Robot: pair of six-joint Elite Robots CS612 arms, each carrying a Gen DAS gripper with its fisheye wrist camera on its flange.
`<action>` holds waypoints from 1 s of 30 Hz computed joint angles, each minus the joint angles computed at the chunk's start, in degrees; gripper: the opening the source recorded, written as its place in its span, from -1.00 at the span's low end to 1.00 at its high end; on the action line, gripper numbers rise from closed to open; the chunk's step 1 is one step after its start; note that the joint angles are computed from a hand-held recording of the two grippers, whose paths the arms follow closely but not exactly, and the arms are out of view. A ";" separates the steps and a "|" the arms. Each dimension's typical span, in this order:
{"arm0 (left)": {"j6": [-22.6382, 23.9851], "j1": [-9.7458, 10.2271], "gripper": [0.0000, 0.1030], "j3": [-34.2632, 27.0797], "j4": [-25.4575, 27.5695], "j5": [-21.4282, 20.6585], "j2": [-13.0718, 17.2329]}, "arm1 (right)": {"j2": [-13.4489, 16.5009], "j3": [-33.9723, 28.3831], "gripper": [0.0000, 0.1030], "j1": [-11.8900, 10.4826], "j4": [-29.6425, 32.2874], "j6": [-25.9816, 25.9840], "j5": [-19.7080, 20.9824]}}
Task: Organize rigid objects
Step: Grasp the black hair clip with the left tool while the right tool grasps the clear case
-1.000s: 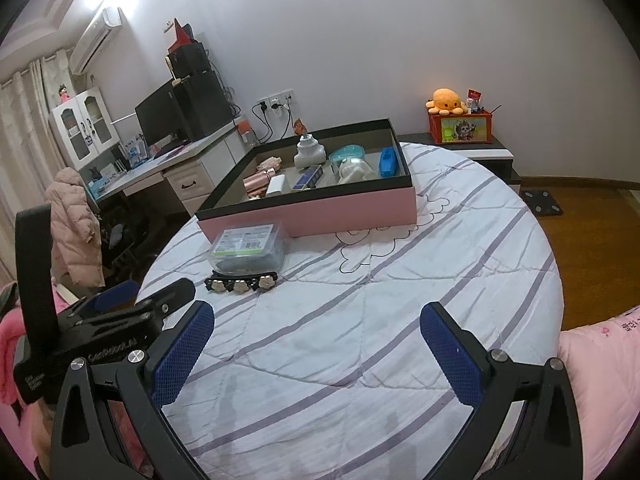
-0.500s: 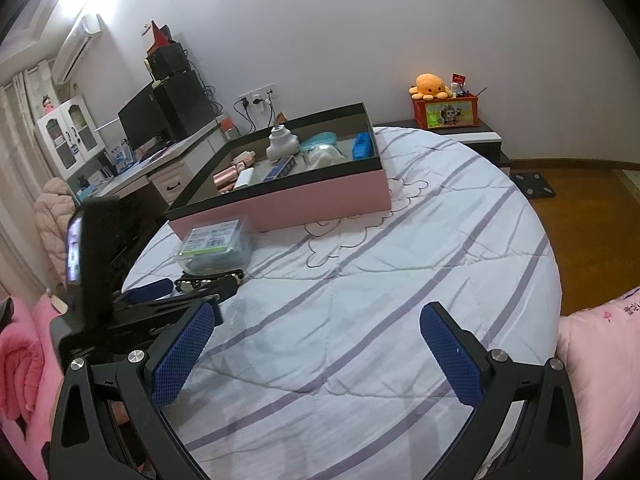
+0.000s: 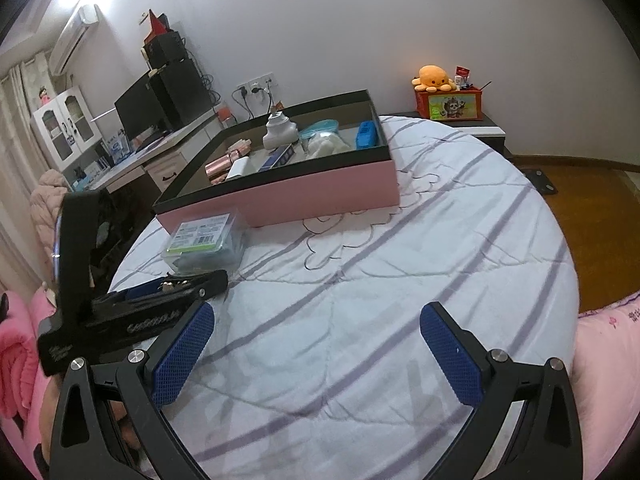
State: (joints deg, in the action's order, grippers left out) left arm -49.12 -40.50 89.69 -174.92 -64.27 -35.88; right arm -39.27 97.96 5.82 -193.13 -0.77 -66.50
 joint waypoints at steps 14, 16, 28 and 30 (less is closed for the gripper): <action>-4.01 0.34 0.86 6.21 0.90 8.13 -2.91 | 3.16 -10.34 1.00 4.85 12.27 -4.69 -0.77; -4.42 0.52 0.86 6.67 1.45 9.25 -3.12 | 3.69 -11.88 1.00 5.67 13.94 -5.15 -1.05; -5.78 1.03 0.86 8.34 2.78 10.66 -3.48 | 7.14 -20.02 1.00 9.69 23.98 -5.25 -6.81; -5.57 0.96 0.86 8.26 2.71 10.83 -3.39 | 7.62 -19.98 0.96 10.81 22.55 -8.43 -11.26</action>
